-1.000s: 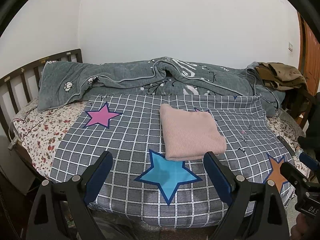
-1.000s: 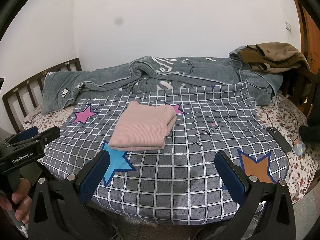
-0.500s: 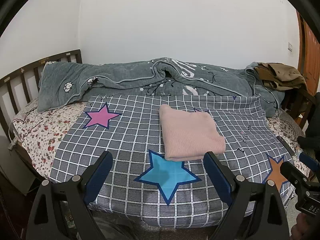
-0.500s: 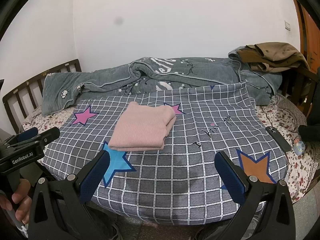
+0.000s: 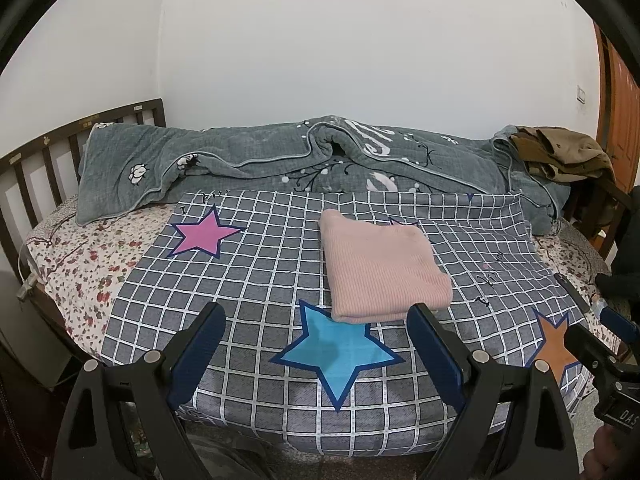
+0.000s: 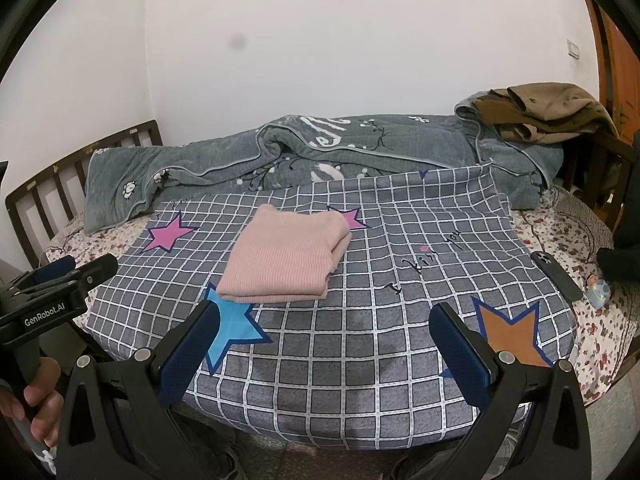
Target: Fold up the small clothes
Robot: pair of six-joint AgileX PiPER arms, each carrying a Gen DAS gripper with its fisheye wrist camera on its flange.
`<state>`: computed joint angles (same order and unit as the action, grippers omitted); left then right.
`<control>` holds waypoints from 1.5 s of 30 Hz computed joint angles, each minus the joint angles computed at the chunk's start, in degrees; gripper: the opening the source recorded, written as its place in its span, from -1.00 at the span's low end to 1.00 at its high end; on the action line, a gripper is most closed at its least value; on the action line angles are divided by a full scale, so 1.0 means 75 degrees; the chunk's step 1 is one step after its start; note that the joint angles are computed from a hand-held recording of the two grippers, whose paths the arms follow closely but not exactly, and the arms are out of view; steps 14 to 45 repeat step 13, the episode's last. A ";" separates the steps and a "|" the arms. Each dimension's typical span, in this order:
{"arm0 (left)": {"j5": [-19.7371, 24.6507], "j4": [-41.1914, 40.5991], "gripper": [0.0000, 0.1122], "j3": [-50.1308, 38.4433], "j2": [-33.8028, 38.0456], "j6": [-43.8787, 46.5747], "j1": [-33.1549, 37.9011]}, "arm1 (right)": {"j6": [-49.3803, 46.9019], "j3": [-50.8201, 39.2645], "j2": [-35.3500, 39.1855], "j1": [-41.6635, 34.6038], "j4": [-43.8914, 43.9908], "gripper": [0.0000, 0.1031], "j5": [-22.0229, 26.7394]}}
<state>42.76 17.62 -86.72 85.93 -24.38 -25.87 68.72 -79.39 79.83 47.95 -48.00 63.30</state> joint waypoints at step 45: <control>0.0194 0.0103 0.64 -0.0200 0.0044 -0.0057 0.0000 | 0.0114 0.0068 -0.0053 0.0065 -0.0055 0.99 0.0006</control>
